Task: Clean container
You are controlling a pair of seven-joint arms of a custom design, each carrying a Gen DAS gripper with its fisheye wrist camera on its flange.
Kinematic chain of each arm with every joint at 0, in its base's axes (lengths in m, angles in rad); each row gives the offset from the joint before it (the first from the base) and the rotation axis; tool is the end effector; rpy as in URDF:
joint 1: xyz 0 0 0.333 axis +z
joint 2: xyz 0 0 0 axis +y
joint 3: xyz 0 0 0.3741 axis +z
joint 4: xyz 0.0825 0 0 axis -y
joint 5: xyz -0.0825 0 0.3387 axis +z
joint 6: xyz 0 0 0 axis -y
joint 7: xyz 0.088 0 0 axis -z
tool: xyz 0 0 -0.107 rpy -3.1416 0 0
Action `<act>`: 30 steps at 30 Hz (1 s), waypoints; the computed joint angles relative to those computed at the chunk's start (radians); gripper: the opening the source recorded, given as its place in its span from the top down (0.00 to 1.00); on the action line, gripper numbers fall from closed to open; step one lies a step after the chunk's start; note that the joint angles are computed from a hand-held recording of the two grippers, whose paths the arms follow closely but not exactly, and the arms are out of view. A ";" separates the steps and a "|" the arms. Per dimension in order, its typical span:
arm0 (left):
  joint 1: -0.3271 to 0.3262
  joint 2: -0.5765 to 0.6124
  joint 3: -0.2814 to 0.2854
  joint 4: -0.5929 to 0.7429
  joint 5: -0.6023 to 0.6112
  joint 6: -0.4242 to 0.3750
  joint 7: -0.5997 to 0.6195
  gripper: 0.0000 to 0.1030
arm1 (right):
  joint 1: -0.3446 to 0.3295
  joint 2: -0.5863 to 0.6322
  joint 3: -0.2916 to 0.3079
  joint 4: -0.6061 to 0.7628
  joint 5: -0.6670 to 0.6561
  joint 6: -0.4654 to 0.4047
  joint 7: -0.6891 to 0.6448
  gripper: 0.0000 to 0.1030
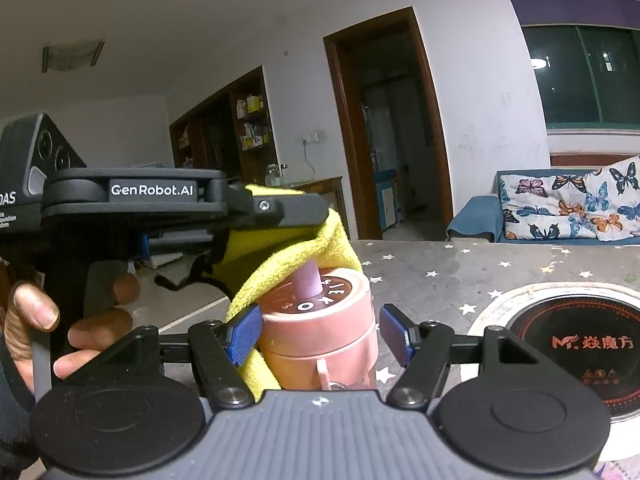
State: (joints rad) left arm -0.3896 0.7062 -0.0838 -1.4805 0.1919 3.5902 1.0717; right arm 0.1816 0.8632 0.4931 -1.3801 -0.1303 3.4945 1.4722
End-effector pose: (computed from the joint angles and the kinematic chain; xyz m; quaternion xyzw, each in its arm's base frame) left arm 0.6662 -0.3409 0.5052 -0.4976 0.5794 -0.6139 0.1997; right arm 0.6908 0.3552 0.4621 -0.6699 0.4032 -0.2274 0.5804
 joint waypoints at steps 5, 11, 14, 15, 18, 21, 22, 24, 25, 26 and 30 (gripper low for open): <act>-0.028 -0.013 0.041 -0.062 -0.099 0.061 -0.006 0.84 | 0.003 -0.005 -0.006 -0.006 0.005 0.009 0.008 0.35; -0.039 0.014 0.053 -0.048 -0.195 0.116 -0.021 0.83 | 0.003 -0.006 -0.009 -0.006 0.000 0.012 0.021 0.35; -0.072 0.004 0.093 -0.074 -0.281 0.112 0.013 0.83 | 0.000 -0.001 -0.001 0.001 -0.012 0.010 0.022 0.35; -0.057 0.002 0.076 -0.084 -0.271 0.108 0.005 0.83 | -0.001 0.000 0.002 0.003 -0.016 0.008 0.022 0.35; -0.033 -0.002 0.049 -0.116 -0.254 0.126 -0.016 0.82 | -0.003 0.010 0.013 0.025 -0.028 0.000 0.018 0.34; -0.017 -0.004 0.035 -0.141 -0.253 0.158 -0.036 0.76 | 0.000 0.026 0.022 0.062 -0.029 -0.021 0.011 0.33; -0.015 -0.007 0.035 -0.148 -0.257 0.159 -0.039 0.74 | 0.001 0.032 0.025 0.075 -0.027 -0.029 0.006 0.32; -0.027 -0.015 0.053 -0.162 -0.283 0.155 -0.029 0.73 | 0.004 0.044 0.033 0.101 -0.022 -0.044 -0.005 0.31; -0.028 -0.019 0.056 -0.171 -0.291 0.154 -0.027 0.73 | 0.004 0.052 0.040 0.118 -0.021 -0.055 -0.012 0.31; -0.026 -0.023 0.055 -0.179 -0.294 0.151 -0.028 0.73 | 0.003 0.063 0.048 0.138 -0.019 -0.069 -0.021 0.31; -0.030 -0.026 0.065 -0.178 -0.311 0.089 -0.029 0.73 | 0.007 0.093 0.076 0.197 0.006 -0.112 -0.072 0.30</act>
